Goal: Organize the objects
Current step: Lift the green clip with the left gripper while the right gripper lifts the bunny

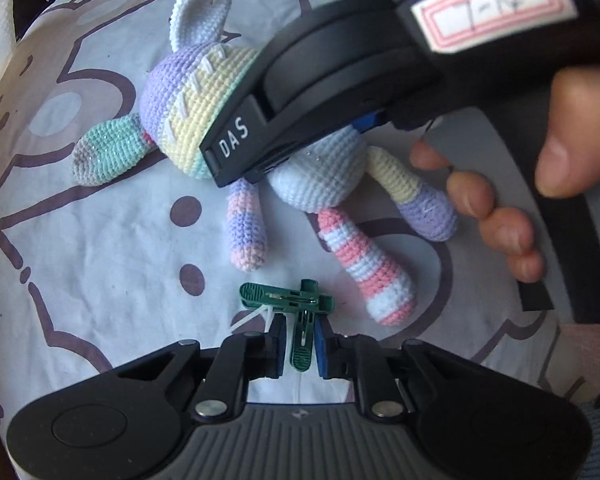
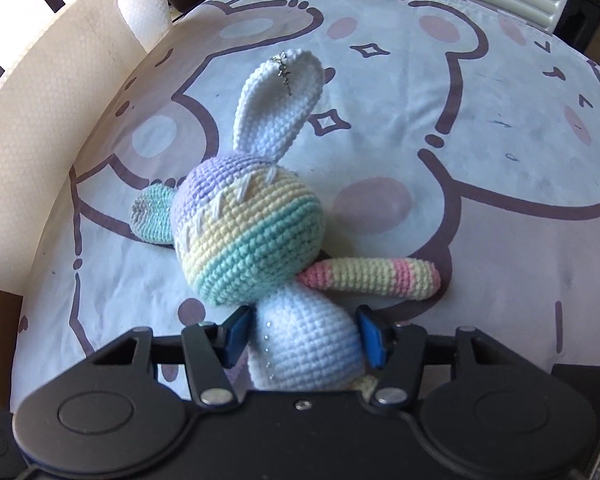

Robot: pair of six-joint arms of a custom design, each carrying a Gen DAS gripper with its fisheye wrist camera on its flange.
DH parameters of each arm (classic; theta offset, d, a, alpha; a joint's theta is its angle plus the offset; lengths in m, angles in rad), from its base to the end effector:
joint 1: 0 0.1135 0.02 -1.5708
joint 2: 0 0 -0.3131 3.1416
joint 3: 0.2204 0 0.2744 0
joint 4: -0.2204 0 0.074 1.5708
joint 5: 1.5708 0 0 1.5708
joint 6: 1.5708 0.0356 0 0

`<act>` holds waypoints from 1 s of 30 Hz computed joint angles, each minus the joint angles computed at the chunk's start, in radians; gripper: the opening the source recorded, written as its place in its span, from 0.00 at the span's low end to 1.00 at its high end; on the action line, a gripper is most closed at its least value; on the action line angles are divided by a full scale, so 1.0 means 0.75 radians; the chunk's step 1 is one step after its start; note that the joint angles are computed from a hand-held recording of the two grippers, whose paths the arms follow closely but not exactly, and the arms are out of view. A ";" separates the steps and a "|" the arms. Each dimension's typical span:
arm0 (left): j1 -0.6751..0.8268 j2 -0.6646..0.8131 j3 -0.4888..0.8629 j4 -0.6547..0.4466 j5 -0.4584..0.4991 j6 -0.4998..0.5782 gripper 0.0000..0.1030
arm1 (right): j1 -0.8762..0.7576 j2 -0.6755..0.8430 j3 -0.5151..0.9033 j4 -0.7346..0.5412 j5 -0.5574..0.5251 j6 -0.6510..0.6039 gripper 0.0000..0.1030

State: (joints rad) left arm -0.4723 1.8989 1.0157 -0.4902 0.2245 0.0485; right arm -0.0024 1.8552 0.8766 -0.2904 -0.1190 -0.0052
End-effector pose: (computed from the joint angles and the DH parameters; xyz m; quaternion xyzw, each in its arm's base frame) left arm 0.3157 -0.1702 0.1345 0.2653 0.9527 -0.1296 0.0723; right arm 0.3396 0.0034 0.1209 -0.0103 0.9869 0.0582 0.1503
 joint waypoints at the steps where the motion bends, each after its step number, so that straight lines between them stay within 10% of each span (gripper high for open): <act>1: 0.005 0.011 0.005 0.002 0.008 -0.014 0.17 | -0.002 0.004 0.003 0.001 -0.004 -0.001 0.56; 16: 0.094 -0.034 -0.025 0.000 0.028 -0.054 0.10 | -0.062 -0.058 -0.053 0.065 -0.178 0.036 0.43; 30: 0.201 -0.072 -0.080 0.036 0.008 -0.076 0.10 | -0.038 -0.151 -0.081 -0.107 -0.014 -0.114 0.49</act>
State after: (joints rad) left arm -0.3213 1.8450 0.9556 -0.4632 0.2306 -0.0085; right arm -0.0310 1.7418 0.8161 -0.3706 -0.1293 -0.0908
